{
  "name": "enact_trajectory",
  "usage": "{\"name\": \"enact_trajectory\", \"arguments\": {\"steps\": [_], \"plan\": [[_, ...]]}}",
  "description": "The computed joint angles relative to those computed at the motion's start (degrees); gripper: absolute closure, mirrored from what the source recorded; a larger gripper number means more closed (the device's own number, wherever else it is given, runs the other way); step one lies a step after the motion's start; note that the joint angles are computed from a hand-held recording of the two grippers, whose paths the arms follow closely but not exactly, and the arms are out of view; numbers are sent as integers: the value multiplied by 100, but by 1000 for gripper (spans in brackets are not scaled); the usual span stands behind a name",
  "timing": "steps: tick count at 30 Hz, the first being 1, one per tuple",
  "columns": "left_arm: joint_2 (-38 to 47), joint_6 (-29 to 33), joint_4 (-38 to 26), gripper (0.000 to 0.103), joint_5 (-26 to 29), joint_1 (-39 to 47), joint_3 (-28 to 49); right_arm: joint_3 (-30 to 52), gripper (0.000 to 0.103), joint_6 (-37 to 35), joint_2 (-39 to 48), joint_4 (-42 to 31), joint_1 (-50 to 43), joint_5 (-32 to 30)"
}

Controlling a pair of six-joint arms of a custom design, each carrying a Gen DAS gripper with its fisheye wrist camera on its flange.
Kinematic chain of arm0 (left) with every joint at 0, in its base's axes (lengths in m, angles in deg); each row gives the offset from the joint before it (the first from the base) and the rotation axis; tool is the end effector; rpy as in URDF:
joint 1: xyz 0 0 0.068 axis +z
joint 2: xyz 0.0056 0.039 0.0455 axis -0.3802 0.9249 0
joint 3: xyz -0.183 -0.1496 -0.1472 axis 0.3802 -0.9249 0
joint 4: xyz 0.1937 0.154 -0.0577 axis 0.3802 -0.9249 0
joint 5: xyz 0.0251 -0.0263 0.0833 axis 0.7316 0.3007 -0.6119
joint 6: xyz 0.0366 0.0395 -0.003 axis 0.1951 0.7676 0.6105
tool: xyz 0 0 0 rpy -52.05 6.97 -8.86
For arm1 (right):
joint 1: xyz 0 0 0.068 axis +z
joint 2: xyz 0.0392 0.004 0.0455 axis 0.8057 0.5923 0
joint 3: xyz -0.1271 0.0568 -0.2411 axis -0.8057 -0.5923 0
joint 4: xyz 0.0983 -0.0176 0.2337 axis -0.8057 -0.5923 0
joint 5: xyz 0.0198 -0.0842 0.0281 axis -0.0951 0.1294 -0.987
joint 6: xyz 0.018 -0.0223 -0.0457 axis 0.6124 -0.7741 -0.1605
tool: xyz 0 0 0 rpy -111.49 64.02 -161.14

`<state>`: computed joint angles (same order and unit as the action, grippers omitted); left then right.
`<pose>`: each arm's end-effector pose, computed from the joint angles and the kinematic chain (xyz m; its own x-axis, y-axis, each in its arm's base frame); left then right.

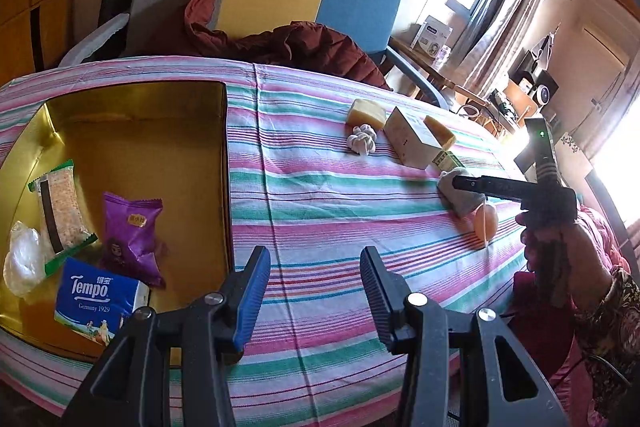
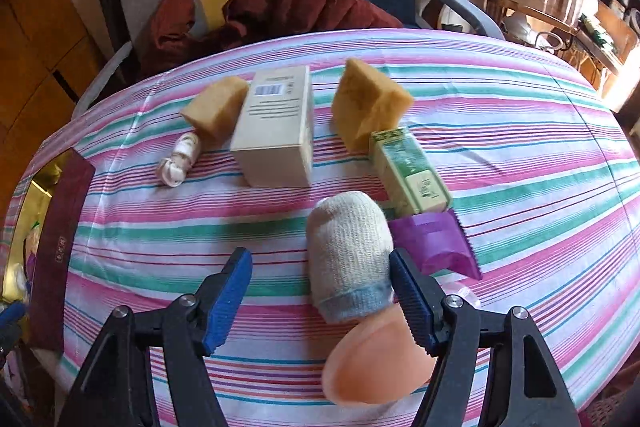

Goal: Organize objects
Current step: 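Grasp the peach ball with white bottle using the right tool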

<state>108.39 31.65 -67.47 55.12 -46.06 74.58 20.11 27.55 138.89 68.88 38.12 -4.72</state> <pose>0.1684 -0.0844 0.1126 -0.7769 0.1564 -0.6099 0.4191 0.8513 -0.3156 0.1734 -0.0438 0.1049 -0.8156 0.2781 -0.5074 0.2492 0.9603 0.1257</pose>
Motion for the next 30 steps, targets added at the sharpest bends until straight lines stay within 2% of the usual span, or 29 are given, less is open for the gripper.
{"name": "enact_trajectory", "arguments": {"steps": [1,3,4,7,9,11,13,17,19,20,21,25,30], "plan": [[9,-20,6,56,-48,-58,7,-104,31,-27,-380,-146,88,-211],[46,-23,21,56,-47,-109,15,-216,33,-73,-1193,-616,-31,-1049],[81,-34,59,56,-53,-136,10,-273,33,33,-1699,-875,-67,-1154],[150,-68,106,56,-42,-163,9,-250,28,283,-2879,-1780,-437,-693],[165,-93,154,56,-4,-159,-11,-167,17,506,-3090,-2233,-1021,-308],[157,-129,162,56,-10,-175,-10,-82,15,505,-2622,-2273,-1719,-291],[152,-153,190,56,31,-199,-18,18,16,308,-1792,-2067,-2194,-424],[100,-185,164,56,-28,-344,-44,120,17,459,-529,-1628,-2145,-616],[96,-226,163,56,-97,-446,-49,159,25,563,14,-1332,-1919,-691],[90,-239,154,56,-122,-482,-51,211,34,529,310,-1208,-1791,-728],[89,-244,152,56,-132,-503,-52,266,38,533,600,-1103,-1680,-680],[118,-256,124,56,-191,-576,-13,279,41,372,820,-873,-1695,-745],[307,-367,79,56,-404,-952,203,371,45,-428,682,-980,-2077,-1176]]}}
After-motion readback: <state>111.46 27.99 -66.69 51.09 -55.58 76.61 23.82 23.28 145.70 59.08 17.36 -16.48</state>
